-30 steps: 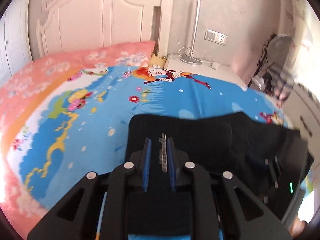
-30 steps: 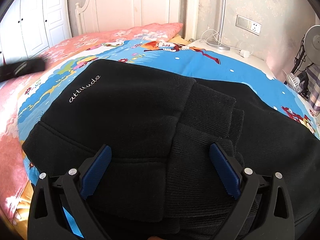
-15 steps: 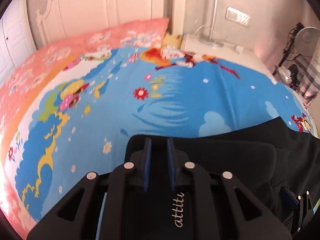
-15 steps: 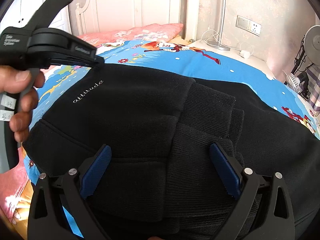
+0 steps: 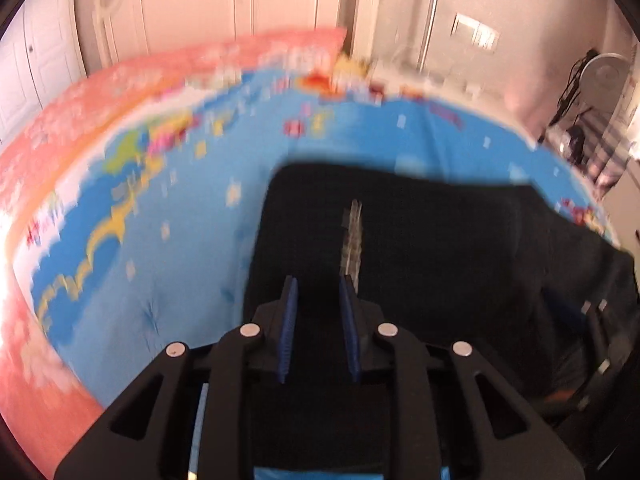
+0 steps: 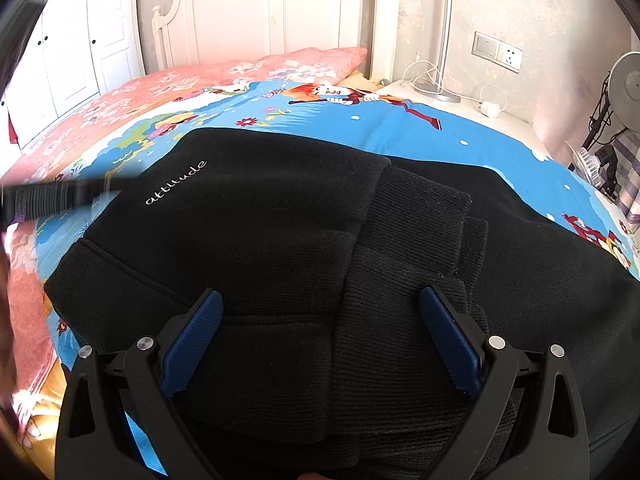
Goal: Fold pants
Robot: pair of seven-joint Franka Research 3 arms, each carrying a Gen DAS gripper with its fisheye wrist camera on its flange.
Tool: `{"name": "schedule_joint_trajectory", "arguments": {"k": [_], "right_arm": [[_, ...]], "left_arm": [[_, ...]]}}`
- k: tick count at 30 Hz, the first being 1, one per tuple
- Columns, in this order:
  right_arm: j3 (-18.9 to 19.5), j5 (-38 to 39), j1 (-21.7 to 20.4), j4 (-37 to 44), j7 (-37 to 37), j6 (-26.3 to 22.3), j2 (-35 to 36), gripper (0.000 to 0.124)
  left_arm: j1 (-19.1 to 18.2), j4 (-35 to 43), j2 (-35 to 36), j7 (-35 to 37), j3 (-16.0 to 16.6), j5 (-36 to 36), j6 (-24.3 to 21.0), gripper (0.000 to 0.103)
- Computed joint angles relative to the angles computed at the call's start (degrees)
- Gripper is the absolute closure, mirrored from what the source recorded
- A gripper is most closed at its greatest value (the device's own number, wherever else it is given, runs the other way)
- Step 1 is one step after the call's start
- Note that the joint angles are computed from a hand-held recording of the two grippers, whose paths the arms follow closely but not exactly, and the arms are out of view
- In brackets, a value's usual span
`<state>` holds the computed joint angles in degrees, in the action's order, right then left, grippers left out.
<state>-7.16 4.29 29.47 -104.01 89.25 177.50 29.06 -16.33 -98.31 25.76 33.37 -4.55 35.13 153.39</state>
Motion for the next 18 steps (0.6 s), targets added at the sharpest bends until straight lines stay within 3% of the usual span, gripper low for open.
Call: {"name": "schedule_joint_trajectory", "arguments": {"k": [2,4,6,10,12,13,14,15,16,18], "right_arm": [[-1.4,-0.4,1.3,0.2,0.9,-0.2,0.2,0.029],[-1.2,-0.5,1.1,0.2,0.9,-0.3,0.2,0.029],[-1.8,-0.7,1.5,0.3,1.4,-0.5,0.2,0.029],[-1.8,-1.1,1.5,0.3,1.7,-0.6,0.3,0.029],[-1.9,-1.3,1.6,0.3,2.0,-0.6,0.2,0.029],[-1.9,-1.4,1.6,0.2,2.0,-0.5,0.2,0.029],[-1.8,-1.5,1.6,0.2,2.1,-0.6,0.2,0.029],[-1.9,-1.5,1.6,0.2,2.2,-0.6,0.2,0.029],[-1.9,-1.6,1.6,0.2,2.3,-0.7,0.2,0.029],[-1.7,-1.7,1.4,0.3,2.3,-0.8,0.2,0.029]], "left_arm": [[-1.6,-3.0,-0.6,-5.1,2.7,4.3,4.8,0.08],[-1.9,-3.3,-1.1,-6.3,2.7,5.5,4.4,0.08],[0.4,-3.8,-1.2,-4.1,0.4,2.5,6.1,0.071],[3.1,-6.7,-2.5,-1.7,-1.5,-2.8,12.8,0.041],[0.6,-6.9,-3.2,-4.3,1.0,-1.7,11.9,0.037],[-3.2,-6.6,-4.2,-9.9,4.7,2.6,9.3,0.027],[-6.0,-6.8,-5.2,-15.6,7.5,8.1,7.8,0.012],[-7.4,-7.2,-5.8,-20.0,9.2,13.1,8.1,0.005],[-9.1,-7.6,-6.5,-25.2,11.1,18.9,8.1,0.002],[-8.8,-8.2,-7.2,-27.6,11.2,23.7,8.9,0.002]]}}
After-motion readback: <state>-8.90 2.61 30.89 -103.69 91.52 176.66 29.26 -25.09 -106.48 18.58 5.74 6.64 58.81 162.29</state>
